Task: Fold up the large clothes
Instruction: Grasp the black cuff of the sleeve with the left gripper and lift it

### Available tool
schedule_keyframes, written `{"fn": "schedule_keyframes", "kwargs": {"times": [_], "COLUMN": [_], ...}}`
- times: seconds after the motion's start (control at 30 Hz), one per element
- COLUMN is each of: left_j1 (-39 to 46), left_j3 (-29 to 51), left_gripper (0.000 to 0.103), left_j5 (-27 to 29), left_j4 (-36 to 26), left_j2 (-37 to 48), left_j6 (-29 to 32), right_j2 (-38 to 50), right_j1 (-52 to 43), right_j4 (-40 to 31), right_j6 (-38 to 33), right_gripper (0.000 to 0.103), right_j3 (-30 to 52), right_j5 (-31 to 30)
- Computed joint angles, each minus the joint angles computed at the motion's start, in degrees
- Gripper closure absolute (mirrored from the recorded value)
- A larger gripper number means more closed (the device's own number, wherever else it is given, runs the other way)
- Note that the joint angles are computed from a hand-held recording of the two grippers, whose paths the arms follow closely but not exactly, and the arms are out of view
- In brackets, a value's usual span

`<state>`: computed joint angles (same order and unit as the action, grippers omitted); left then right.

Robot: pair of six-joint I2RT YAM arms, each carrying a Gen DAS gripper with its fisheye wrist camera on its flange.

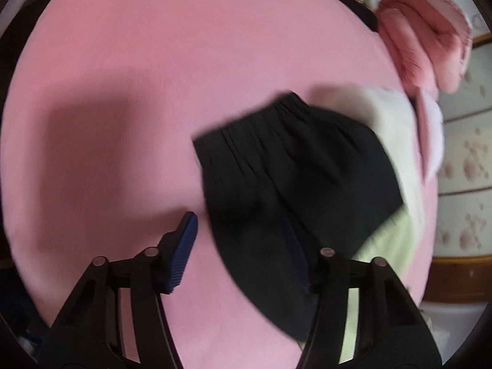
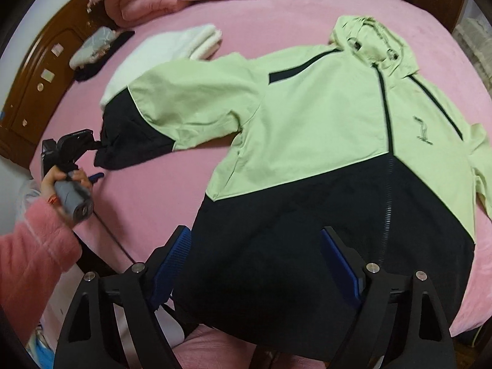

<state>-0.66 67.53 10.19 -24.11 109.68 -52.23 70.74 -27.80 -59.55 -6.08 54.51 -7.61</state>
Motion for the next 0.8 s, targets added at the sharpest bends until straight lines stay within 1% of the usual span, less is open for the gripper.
{"fn": "schedule_keyframes", "kwargs": {"times": [0.03, 0.1, 0.17, 0.2, 0.23, 0.27, 0.3, 0.33, 0.4, 0.43, 0.47, 0.5, 0.57, 0.6, 0.67, 0.73, 0.8], "left_j1": [0.8, 1.8, 1.3, 0.9, 0.5, 0.3, 0.4, 0.5, 0.5, 0.1, -0.9, -1.2, -2.7, -4.3, -8.4, -11.8, -16.5], "left_j3": [1.6, 5.0, 8.5, 10.0, 11.2, 12.3, 13.2, 13.8, 14.4, 13.6, 12.3, 11.5, 9.5, 9.2, 10.7, 12.8, 14.8], "left_gripper": [0.053, 0.053, 0.053, 0.059, 0.068, 0.081, 0.090, 0.095, 0.097, 0.097, 0.097, 0.097, 0.097, 0.097, 0.097, 0.098, 0.098], "left_j5": [0.2, 0.6, -1.3, -2.5, -4.1, -5.0, -5.1, -5.1, -6.2, -7.0, -8.0, -8.5, -9.8, -10.9, -12.8, -14.2, -16.7], "left_j4": [0.7, 2.1, 1.5, 1.7, 2.6, 2.8, 3.3, 4.1, 5.7, 7.3, 8.4, 9.8, 13.0, 13.6, 13.1, 12.8, 14.9], "left_j2": [2.8, 7.8, 10.7, 11.8, 12.8, 13.6, 14.3, 14.8, 14.3, 12.8, 10.5, 8.6, 3.5, 1.0, -2.9, -5.8, -7.8], "left_j6": [0.9, 2.7, 4.7, 5.9, 7.5, 8.4, 8.8, 8.8, 8.5, 8.2, 7.5, 7.6, 8.9, 9.6, 10.8, 12.4, 15.1], "right_j2": [1.6, 3.6, 5.5, 6.0, 7.2, 7.9, 8.7, 10.2, 10.7, 11.4, 12.3, 12.1, 12.8, 13.6, 15.2, 16.3, 18.2], "right_j1": [1.9, 3.5, 5.1, 5.2, 5.7, 5.4, 5.3, 5.8, 4.6, 4.5, 4.3, 2.3, -1.0, -2.8, -6.6, -10.8, -15.2], "right_j4": [1.5, 3.8, 5.4, 5.9, 6.9, 7.6, 8.5, 9.9, 11.7, 13.0, 14.6, 15.6, 17.6, 19.0, 21.3, 20.9, 21.5], "right_j6": [1.3, 1.9, 3.2, 3.6, 4.7, 4.9, 5.2, 6.2, 5.8, 6.1, 6.4, 5.1, 3.5, 2.6, 0.8, -2.2, -5.2], "right_gripper": [0.018, 0.018, 0.018, 0.018, 0.018, 0.018, 0.018, 0.018, 0.018, 0.018, 0.018, 0.018, 0.018, 0.018, 0.018, 0.018, 0.018], "right_j3": [-0.2, -1.2, -1.5, -1.6, -1.3, -1.3, -1.4, -1.2, -2.3, -2.6, -2.9, -3.9, -4.9, -5.2, -5.3, -3.9, -2.3], "right_j5": [0.9, 2.3, 3.1, 3.1, 3.0, 2.9, 2.7, 2.7, 2.0, 2.0, 1.9, 1.2, -0.4, -1.3, -3.8, -6.0, -8.3]}}
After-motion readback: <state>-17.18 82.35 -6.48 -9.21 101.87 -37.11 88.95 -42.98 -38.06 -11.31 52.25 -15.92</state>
